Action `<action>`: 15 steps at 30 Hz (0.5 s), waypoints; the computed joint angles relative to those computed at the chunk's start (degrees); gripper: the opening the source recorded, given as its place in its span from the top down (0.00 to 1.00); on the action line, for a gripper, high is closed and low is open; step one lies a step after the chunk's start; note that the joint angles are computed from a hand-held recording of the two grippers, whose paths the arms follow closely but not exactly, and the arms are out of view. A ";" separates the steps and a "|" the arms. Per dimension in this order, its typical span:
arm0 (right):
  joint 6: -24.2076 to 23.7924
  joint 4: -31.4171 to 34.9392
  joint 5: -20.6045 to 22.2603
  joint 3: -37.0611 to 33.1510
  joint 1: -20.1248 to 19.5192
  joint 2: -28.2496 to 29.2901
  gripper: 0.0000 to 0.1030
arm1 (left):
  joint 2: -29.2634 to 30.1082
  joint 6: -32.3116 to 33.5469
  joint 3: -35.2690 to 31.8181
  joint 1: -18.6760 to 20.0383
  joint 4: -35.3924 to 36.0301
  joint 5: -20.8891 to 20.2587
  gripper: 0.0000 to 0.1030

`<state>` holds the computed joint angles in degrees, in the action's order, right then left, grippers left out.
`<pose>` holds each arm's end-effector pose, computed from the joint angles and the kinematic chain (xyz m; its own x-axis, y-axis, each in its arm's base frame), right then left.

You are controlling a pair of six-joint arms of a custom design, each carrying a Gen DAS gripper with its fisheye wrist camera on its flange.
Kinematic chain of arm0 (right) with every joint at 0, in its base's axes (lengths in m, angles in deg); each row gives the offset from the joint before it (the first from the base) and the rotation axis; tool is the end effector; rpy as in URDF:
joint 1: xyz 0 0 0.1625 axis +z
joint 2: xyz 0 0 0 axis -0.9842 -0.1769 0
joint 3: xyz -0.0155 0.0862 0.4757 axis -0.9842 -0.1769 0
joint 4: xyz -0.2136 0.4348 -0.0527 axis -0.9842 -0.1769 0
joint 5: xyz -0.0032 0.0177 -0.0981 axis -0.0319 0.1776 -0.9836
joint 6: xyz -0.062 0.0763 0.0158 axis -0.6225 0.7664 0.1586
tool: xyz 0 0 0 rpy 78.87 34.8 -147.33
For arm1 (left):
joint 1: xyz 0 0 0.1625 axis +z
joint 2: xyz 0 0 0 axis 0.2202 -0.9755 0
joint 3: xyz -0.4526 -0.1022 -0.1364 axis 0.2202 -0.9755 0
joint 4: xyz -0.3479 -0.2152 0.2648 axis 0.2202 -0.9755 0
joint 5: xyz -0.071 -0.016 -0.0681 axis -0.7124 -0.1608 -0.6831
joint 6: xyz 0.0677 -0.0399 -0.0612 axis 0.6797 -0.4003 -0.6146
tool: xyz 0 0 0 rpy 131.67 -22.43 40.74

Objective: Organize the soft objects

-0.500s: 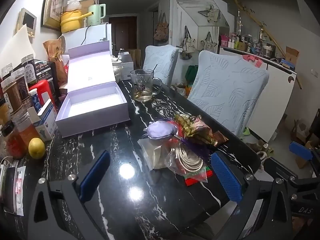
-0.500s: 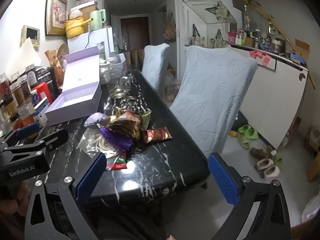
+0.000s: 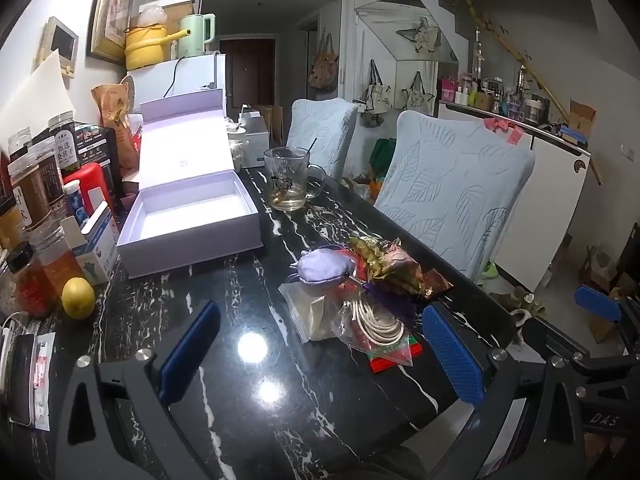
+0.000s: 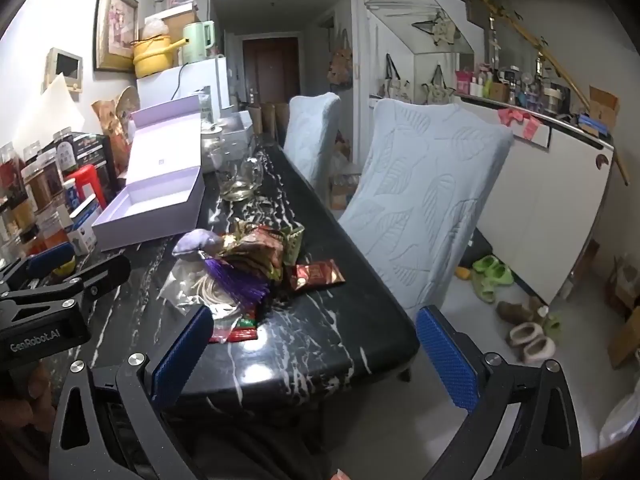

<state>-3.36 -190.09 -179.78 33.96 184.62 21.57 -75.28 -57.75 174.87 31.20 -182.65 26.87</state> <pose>0.2381 -0.5634 0.1902 -0.7098 -0.1831 0.6802 -0.6492 0.5450 -0.5306 -0.2479 -0.5431 0.1765 -0.7388 -0.0084 -0.6739 0.5674 0.5320 -0.6286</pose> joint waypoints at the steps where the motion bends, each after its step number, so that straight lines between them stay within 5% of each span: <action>1: 0.01 -0.11 0.07 0.03 -0.02 0.00 0.00 | -0.01 0.02 0.05 -0.02 -0.09 -0.10 0.00; 15: -0.05 -0.91 0.10 0.18 0.06 0.17 0.00 | 0.00 0.05 -0.10 -0.29 0.27 -0.04 0.00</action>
<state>-3.41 -191.00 -179.68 34.14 184.68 21.75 -75.27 -57.71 174.77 30.91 -182.38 26.83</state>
